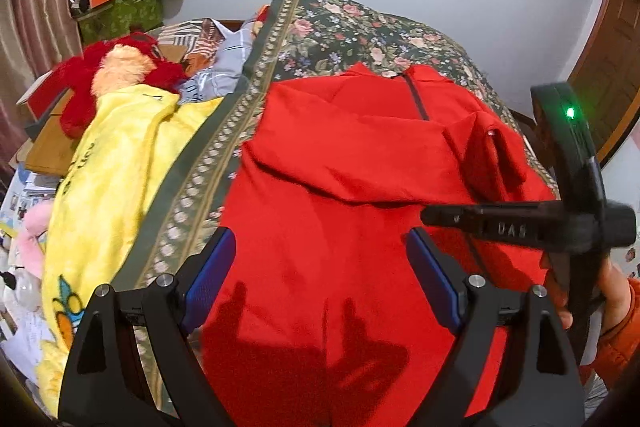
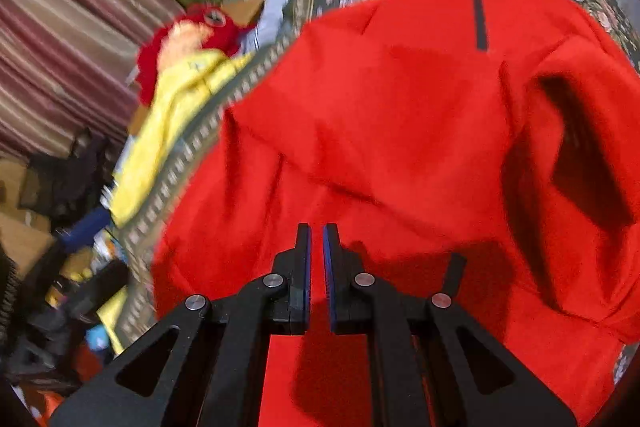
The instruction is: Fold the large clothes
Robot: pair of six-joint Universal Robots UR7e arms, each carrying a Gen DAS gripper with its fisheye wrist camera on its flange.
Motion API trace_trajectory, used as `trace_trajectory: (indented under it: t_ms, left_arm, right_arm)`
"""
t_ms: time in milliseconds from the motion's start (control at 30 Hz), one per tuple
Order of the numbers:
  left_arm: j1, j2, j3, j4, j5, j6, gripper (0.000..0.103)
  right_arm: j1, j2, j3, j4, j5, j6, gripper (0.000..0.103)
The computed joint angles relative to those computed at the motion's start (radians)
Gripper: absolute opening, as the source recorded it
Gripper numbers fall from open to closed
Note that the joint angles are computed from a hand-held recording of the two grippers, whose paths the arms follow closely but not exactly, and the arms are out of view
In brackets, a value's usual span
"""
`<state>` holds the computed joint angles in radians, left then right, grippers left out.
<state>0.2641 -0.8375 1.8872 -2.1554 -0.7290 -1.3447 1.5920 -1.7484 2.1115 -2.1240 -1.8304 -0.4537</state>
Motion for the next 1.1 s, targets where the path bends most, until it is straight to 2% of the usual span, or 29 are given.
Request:
trace_trajectory:
  t_ms: [167, 267, 333, 400, 433, 567, 767, 933, 1000, 1100]
  left_arm:
    - [0.01, 0.004, -0.005, 0.01, -0.014, -0.008, 0.087]
    - [0.019, 0.032, -0.03, -0.017, -0.019, 0.031, 0.087]
    - [0.024, 0.068, -0.07, -0.033, -0.017, 0.086, 0.087]
    - [0.029, 0.101, -0.109, -0.042, -0.012, 0.14, 0.087]
    - [0.032, 0.129, -0.141, -0.055, -0.008, 0.187, 0.087]
    - [0.05, 0.226, -0.263, -0.055, 0.002, 0.32, 0.087]
    - [0.086, 0.378, -0.469, -0.071, 0.018, 0.539, 0.087]
    - [0.115, 0.497, -0.632, 0.017, 0.088, 0.686, 0.087]
    - [0.132, 0.546, -0.693, 0.063, 0.114, 0.725, 0.076]
    - [0.16, 0.595, -0.766, 0.095, 0.076, 0.758, 0.062]
  right_arm:
    - [-0.01, -0.074, 0.011, -0.013, -0.029, -0.055, 0.006]
    - [-0.039, -0.101, -0.025, 0.013, -0.048, -0.044, 0.013]
    - [-0.065, -0.121, -0.043, 0.003, -0.046, -0.045, 0.028]
    - [-0.11, -0.16, -0.058, -0.013, -0.022, -0.061, 0.04]
    - [-0.133, -0.18, -0.06, -0.027, -0.009, -0.069, 0.043]
    - [-0.227, -0.235, -0.077, -0.056, 0.006, -0.097, 0.044]
    - [-0.334, -0.245, -0.107, -0.079, 0.01, -0.12, 0.044]
    - [-0.39, -0.217, -0.153, -0.073, 0.027, -0.114, 0.044]
    - [-0.405, -0.207, -0.167, -0.071, 0.044, -0.108, 0.044]
    - [-0.41, -0.187, -0.175, -0.089, 0.053, -0.094, 0.044]
